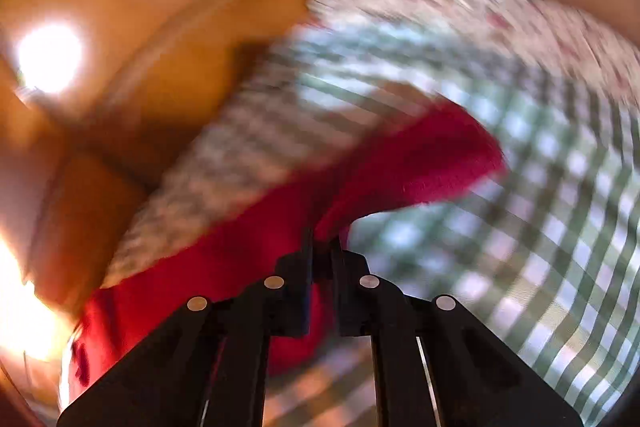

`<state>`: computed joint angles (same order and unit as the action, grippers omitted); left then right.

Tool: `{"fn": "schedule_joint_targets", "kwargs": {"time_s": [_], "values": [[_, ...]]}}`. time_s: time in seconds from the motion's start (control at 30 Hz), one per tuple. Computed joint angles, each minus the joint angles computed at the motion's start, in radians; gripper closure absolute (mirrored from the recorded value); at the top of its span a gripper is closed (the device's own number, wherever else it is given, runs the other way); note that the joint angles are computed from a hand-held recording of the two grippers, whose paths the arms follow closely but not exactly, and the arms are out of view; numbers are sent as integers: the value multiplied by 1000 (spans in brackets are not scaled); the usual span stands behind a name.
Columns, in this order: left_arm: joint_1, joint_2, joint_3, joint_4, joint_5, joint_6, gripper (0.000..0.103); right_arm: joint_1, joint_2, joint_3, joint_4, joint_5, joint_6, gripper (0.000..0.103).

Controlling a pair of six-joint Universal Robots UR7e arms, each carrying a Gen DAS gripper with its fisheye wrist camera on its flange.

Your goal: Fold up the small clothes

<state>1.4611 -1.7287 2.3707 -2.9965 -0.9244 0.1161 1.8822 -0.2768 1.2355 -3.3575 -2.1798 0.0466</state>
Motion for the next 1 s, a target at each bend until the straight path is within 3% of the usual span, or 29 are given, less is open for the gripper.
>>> {"fn": "schedule_joint_targets", "kwargs": {"time_s": [0.13,0.27,0.47,0.5,0.57,0.6,0.7,1.0], "values": [[24,-13,-9,10,-58,-15,38,92,40,-73,59,131,-158,96],[70,-48,-33,49,-158,-64,39,168,147,-240,215,265,-214,97],[88,-79,-58,37,-199,-70,39,245,366,-555,472,391,-272,96],[92,-80,-67,36,-206,-64,39,254,400,-612,535,413,-283,92],[103,-74,-89,35,-213,-59,39,264,449,-689,607,436,-285,54],[112,-68,-103,36,-226,-55,40,266,455,-684,580,446,-280,30],[135,-38,-152,44,-253,-47,45,256,386,-532,488,467,-272,29],[191,134,-371,99,-261,-76,45,187,175,-27,255,347,-240,29]]}}
